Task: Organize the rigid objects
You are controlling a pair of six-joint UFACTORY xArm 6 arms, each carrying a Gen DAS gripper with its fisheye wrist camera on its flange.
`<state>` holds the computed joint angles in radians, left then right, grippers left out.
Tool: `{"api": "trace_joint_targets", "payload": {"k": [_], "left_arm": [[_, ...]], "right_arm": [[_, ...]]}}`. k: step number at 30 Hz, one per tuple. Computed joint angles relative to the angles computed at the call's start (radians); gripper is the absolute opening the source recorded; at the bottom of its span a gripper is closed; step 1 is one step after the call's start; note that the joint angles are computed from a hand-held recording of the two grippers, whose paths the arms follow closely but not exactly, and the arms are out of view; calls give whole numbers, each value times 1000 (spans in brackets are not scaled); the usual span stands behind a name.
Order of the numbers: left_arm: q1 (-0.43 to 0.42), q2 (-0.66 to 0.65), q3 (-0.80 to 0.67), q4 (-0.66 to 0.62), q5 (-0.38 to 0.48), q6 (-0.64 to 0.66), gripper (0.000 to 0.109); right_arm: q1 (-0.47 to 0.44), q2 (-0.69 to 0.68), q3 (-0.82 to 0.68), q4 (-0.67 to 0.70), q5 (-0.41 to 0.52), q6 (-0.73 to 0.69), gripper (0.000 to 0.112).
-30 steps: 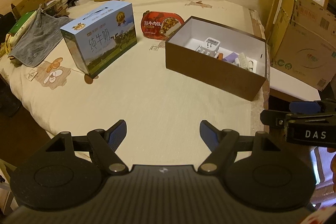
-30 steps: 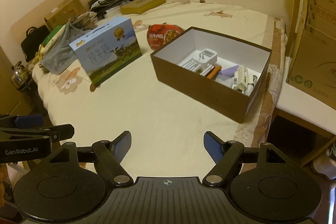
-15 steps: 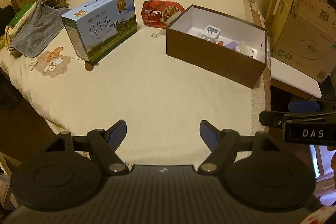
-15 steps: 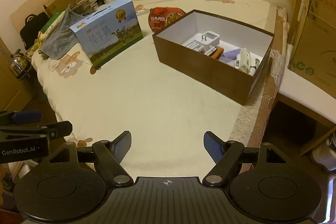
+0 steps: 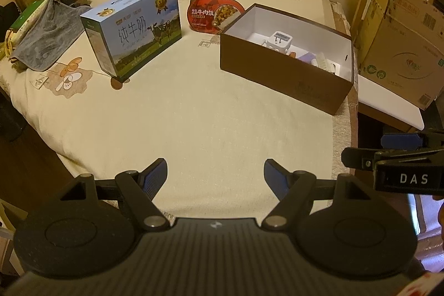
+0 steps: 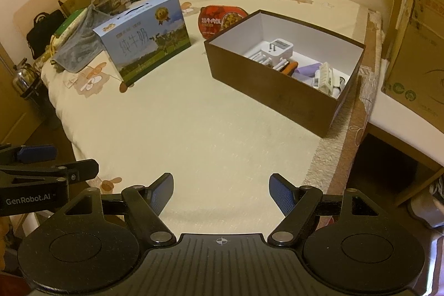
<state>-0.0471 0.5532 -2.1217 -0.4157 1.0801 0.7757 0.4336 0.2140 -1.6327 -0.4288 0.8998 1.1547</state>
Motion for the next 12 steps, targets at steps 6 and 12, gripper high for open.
{"api": "trace_joint_targets", "payload": {"k": [6, 12], "left_arm": [[0, 10, -10, 3, 7, -2, 74], [-5, 24, -27, 20, 14, -18, 74]], "right_arm": [[-4, 0, 7, 11, -5, -5, 73], [-7, 5, 9, 21, -10, -9, 73]]}}
